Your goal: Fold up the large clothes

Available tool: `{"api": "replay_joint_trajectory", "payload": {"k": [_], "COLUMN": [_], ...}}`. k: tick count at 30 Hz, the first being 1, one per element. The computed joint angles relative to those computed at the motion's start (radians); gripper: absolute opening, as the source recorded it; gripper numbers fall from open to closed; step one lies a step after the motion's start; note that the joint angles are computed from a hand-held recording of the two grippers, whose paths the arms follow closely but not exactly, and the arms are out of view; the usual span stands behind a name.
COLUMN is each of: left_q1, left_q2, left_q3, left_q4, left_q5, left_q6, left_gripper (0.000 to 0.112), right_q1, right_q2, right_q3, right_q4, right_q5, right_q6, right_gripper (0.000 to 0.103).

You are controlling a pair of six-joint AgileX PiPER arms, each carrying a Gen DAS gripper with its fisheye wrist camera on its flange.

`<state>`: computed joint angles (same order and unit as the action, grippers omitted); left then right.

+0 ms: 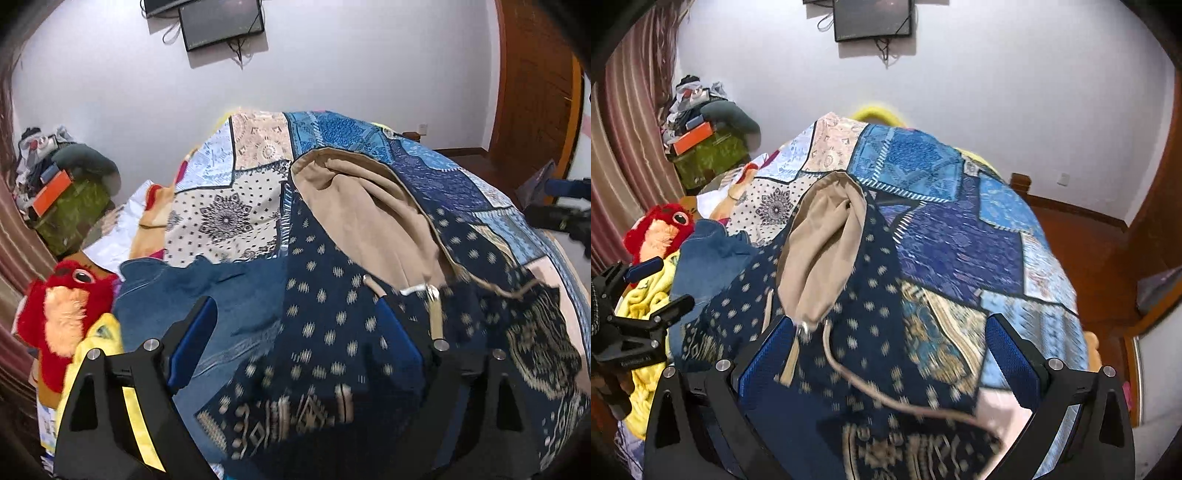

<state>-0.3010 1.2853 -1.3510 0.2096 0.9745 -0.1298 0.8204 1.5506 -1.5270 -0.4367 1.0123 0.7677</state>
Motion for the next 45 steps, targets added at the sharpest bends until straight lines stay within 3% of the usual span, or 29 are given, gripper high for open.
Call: {"api": "replay_joint_trajectory", "payload": {"k": [10, 13, 17, 19, 20, 21, 22, 23, 25, 28, 35, 45], "left_q1": [0.068, 0.083, 0.096, 0.105, 0.110, 0.118, 0.128, 0.129, 0.114, 0.111, 0.070, 0.057], "left_q2": [0.261, 0.330, 0.399, 0.415, 0.416, 0.413, 0.413, 0.407, 0.389, 0.349, 0.140, -0.173], "left_q3": [-0.110, -0.153, -0.190, -0.192, -0.185, -0.173, -0.167, -0.158, -0.157, -0.172, -0.174, -0.050], "left_q4": [-0.116, -0.151, -0.192, -0.227, -0.246, -0.279, -0.316, -0.321, -0.268, -0.277, -0.238, -0.296], "left_q5": [-0.070, -0.064, -0.056, -0.065, -0.076, -0.086, -0.087, -0.089, -0.082, -0.041, 0.053, 0.232], "left_q6": [0.008, 0.009, 0.002, 0.000, -0.005, 0.007, 0.030, 0.026, 0.000, 0.038, 0.091, 0.169], "left_gripper": [0.088, 0.088, 0.088, 0.088, 0.084, 0.080, 0.069, 0.061, 0.044, 0.010, 0.010, 0.010], "right_q1": [-0.145, -0.183, -0.206, -0.199, -0.197, -0.197, -0.197, -0.198, -0.201, -0.166, -0.034, 0.383], "right_q2": [0.305, 0.376, 0.378, 0.369, 0.360, 0.348, 0.338, 0.327, 0.297, 0.237, 0.033, -0.195], "right_q3": [-0.170, -0.221, -0.176, -0.158, -0.145, -0.128, -0.117, -0.105, -0.075, -0.032, 0.083, 0.191], "right_q4": [0.217, 0.287, 0.338, 0.329, 0.329, 0.339, 0.344, 0.354, 0.392, 0.338, 0.165, -0.156], "right_q5": [-0.112, -0.117, -0.208, -0.236, -0.248, -0.265, -0.271, -0.275, -0.288, -0.289, -0.253, 0.025], "right_q6": [-0.140, -0.174, -0.184, -0.197, -0.205, -0.215, -0.216, -0.225, -0.251, -0.207, -0.070, 0.253], "right_gripper": [0.102, 0.094, 0.085, 0.074, 0.062, 0.048, 0.040, 0.026, 0.015, 0.012, 0.011, 0.011]}}
